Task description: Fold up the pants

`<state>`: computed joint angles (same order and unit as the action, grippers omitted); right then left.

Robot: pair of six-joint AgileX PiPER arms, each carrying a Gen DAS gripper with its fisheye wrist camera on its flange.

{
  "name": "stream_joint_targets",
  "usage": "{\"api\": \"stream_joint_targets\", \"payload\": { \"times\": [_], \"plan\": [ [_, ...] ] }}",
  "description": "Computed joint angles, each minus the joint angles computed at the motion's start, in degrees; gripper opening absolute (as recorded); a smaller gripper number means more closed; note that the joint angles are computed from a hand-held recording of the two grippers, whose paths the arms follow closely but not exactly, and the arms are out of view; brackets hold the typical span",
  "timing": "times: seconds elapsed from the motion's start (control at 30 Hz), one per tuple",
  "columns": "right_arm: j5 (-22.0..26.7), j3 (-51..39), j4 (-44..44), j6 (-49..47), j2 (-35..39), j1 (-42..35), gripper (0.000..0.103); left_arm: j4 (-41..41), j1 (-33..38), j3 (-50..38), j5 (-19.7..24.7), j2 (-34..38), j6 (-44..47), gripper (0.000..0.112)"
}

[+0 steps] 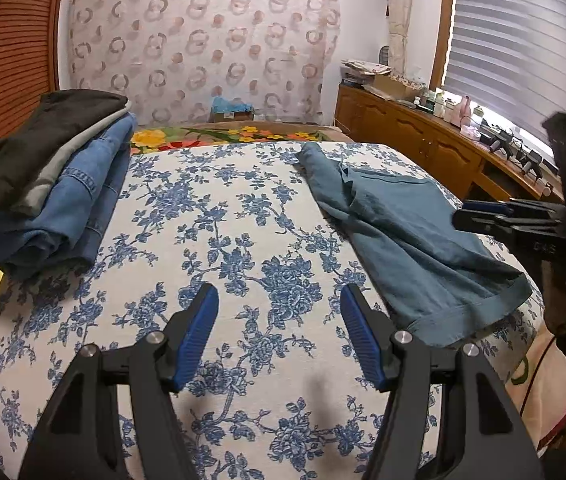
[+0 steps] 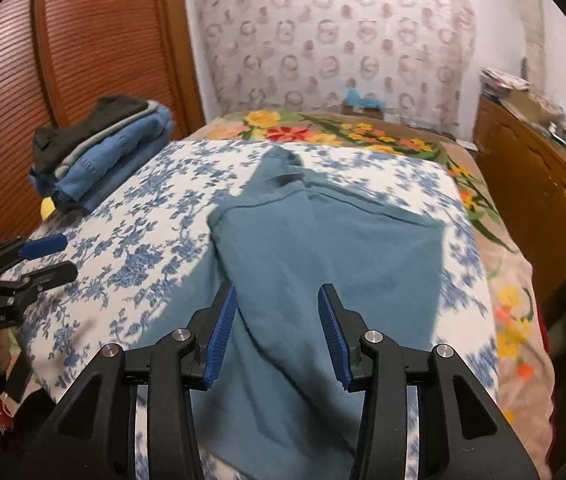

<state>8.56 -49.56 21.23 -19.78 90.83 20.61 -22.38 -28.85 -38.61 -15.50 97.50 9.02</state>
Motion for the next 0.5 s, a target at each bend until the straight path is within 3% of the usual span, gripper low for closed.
{"api": "stream_joint_targets", "payload": {
  "times": [0.2,0.4,0.5],
  "plan": [
    [3.3,-8.1,-8.2,6.5,6.7,2.7,0.043,0.8,0.5,0.5,-0.3,-0.2,-0.9,0.063],
    [7.4,-15.5,-9.1,6.4,12.1,4.2,0.043,2.3,0.5,1.1,-0.8,-0.2,-2.7,0.063],
    [9.9,-19.5,-10.9,7.3,15.1,4.9,0.036,3.6,0.5,1.5,-1.0,0.3,-3.9,0.063]
  ]
}}
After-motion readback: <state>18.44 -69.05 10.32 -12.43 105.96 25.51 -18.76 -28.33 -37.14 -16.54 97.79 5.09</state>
